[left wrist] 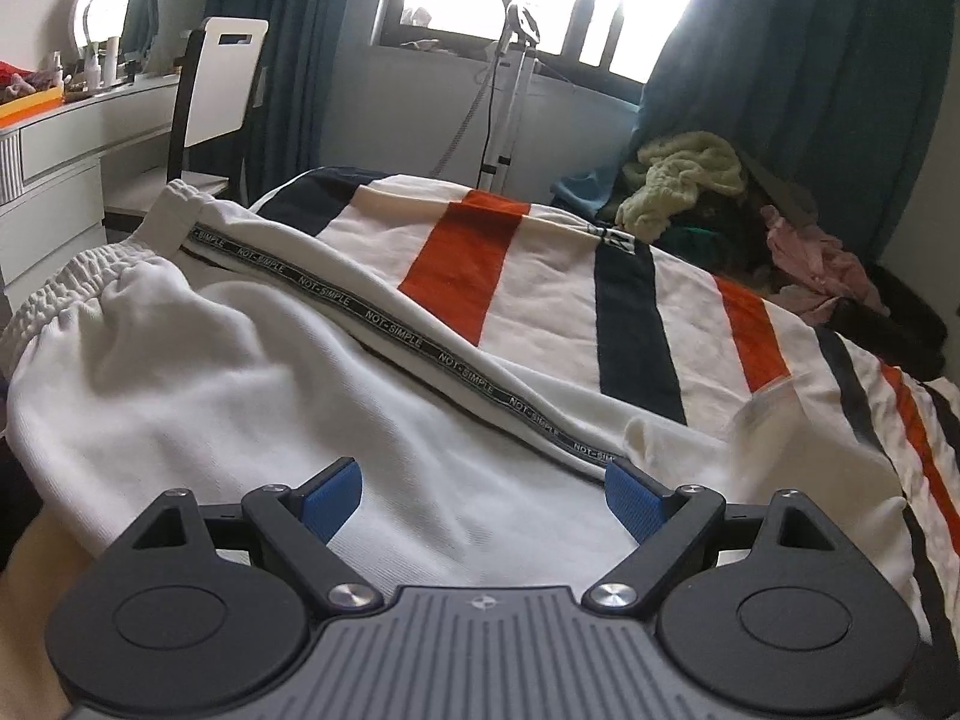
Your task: Fold clothes
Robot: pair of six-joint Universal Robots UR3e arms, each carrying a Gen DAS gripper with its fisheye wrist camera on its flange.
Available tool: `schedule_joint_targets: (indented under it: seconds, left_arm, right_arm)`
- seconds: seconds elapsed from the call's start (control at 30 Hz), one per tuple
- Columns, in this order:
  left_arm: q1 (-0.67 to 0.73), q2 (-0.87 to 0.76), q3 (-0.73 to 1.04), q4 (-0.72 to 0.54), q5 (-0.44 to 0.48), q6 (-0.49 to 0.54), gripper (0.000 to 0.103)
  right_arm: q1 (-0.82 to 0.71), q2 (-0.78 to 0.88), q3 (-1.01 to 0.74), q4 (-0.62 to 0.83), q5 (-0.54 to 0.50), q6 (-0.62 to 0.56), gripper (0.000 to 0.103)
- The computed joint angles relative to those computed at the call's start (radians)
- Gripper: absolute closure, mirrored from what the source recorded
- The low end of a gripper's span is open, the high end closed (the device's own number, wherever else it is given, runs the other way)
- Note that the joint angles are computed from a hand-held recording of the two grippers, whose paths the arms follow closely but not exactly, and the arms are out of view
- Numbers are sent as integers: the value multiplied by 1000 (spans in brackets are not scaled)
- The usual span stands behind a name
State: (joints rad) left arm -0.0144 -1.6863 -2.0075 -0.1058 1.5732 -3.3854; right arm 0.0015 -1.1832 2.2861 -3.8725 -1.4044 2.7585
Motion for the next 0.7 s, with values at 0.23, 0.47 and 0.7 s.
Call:
schedule_joint_targets:
  seconds: [0.23, 0.47, 0.7]
  left_arm:
    - [-34, -27, 9, 18, 23, 7, 14]
    - [-42, -34, -7, 64, 37, 3, 14]
    - [18, -15, -40, 69, -53, -39, 14]
  right_arm:
    - [-13, 7, 27, -41, 37, -4, 88]
    - [54, -14, 30, -5, 69, 4, 86]
    - [-37, -263, 56, 390, 259, 85, 28]
